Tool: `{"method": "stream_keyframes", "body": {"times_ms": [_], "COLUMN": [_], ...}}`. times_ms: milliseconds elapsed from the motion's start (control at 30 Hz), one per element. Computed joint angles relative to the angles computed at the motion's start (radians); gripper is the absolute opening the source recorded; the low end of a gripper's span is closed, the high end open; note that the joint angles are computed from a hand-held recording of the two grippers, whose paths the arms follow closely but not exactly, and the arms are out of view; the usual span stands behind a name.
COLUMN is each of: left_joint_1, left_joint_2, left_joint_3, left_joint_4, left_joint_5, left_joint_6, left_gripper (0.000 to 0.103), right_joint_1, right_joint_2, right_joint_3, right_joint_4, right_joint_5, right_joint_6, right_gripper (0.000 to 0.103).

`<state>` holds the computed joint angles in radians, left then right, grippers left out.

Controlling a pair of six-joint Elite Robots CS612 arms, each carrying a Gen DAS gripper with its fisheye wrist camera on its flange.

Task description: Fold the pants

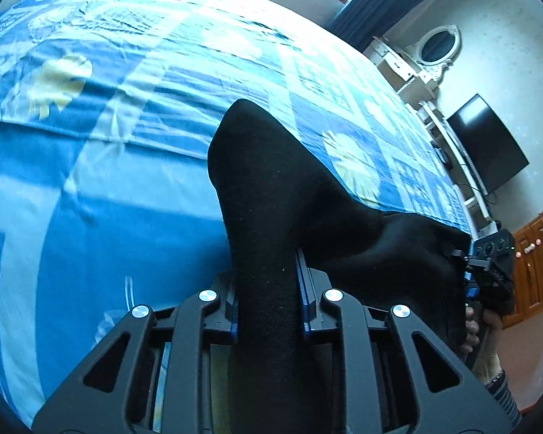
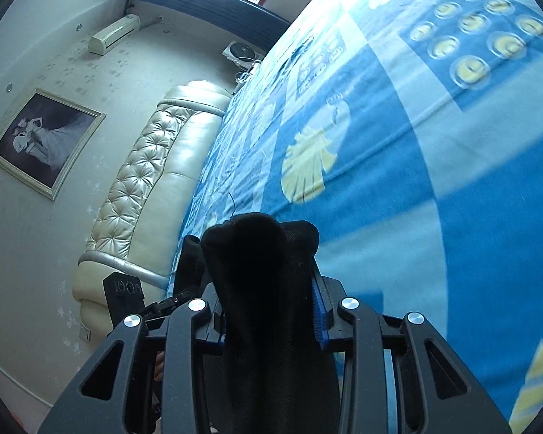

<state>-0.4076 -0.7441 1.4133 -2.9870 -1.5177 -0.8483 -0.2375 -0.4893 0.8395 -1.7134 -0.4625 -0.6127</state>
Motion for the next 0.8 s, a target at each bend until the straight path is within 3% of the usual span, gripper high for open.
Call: {"method": "stream_keyframes", "body": {"times_ms": [367, 533, 800], "left_joint_1": [0.033, 0.041, 0.042], "left_joint_2": [0.055, 0.067, 0.07], "left_joint_3": [-0.119, -0.117, -0.116], "left_joint_4": [0.135, 0.102, 0.094], "left_joint_5": [0.025, 0.009, 0.011], "left_joint_6": [0.023, 0.02, 0.03], "left_gripper": [0.023, 0.029, 0.031], "right_joint_1": [0.036, 0.035, 0.03], "right_joint_2": [0.103, 0.142, 0.149], "right_joint_3": [-0.177, -0.223, -0.225], "right_joint_4": [-0.045, -0.003, 0.021], "right_joint_5": [-0.023, -0.028, 0.005], "right_joint_6": [0.134, 0.19, 0.185], "right_gripper": [0.034, 0.035, 0.034]}}
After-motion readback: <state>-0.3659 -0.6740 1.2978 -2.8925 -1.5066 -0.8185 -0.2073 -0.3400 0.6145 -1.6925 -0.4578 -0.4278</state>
